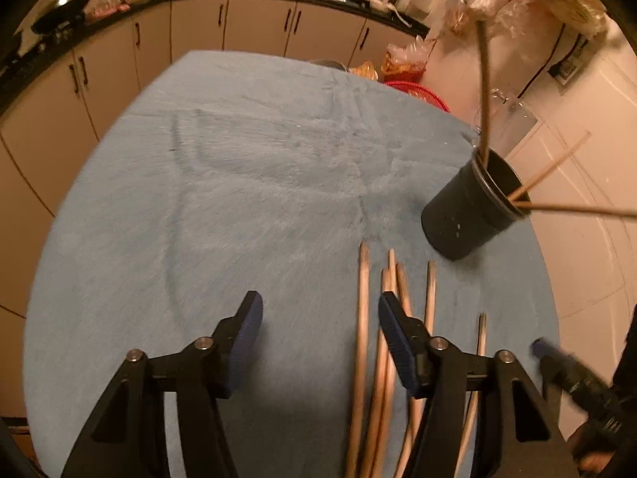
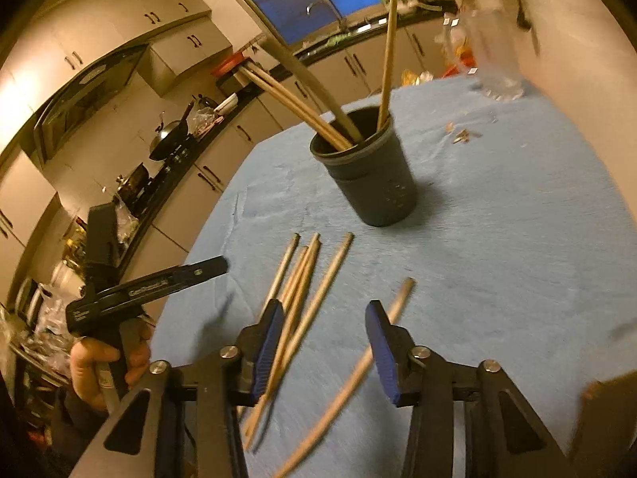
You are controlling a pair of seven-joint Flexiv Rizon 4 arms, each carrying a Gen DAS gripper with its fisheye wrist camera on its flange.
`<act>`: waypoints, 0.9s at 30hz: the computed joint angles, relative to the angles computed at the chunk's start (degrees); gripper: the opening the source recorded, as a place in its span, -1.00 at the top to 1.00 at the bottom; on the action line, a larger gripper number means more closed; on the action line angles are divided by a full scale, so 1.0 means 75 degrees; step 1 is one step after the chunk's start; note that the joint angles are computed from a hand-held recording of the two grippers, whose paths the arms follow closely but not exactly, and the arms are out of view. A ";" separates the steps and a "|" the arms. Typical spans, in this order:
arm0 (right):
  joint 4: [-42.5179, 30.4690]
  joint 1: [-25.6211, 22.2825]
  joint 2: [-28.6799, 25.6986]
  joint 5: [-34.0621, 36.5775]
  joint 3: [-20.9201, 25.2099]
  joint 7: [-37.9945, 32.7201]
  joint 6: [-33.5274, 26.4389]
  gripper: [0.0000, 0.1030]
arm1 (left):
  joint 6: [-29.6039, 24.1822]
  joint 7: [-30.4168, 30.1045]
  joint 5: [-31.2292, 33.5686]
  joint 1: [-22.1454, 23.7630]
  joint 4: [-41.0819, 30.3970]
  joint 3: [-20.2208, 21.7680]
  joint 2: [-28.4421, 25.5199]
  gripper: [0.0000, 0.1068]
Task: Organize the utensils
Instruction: 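Close the left gripper on a chopstick while the right gripper grasps another chopstick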
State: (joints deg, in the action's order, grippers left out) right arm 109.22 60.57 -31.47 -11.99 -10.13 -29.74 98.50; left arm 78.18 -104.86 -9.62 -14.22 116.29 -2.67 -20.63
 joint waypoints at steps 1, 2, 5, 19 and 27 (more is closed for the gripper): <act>-0.0254 -0.0332 -0.0139 -0.0037 0.0366 -0.0033 -0.0163 0.18 | -0.0191 0.0107 -0.0128 0.0100 -0.0235 -0.0120 -0.0170 -0.05; -0.0449 -0.0496 -0.0271 -0.0091 0.0534 -0.0017 -0.0268 0.22 | -0.0343 0.0154 -0.0178 0.0127 -0.0443 -0.0154 -0.0310 -0.01; -0.1034 -0.1015 -0.0657 -0.0276 0.1089 -0.0005 -0.0595 0.24 | -0.0885 0.0205 -0.0127 0.0066 -0.1120 -0.0103 -0.0728 0.06; -0.2557 -0.1803 -0.1559 -0.0788 0.1869 0.0168 -0.1622 0.25 | -0.1518 0.0625 0.0138 0.0129 -0.1842 -0.0115 -0.1354 0.86; -0.3363 -0.1630 -0.2089 -0.0819 0.1634 0.0908 -0.2345 0.40 | -0.1179 0.1457 -0.0557 0.0566 -0.1087 -0.0466 -0.0996 0.86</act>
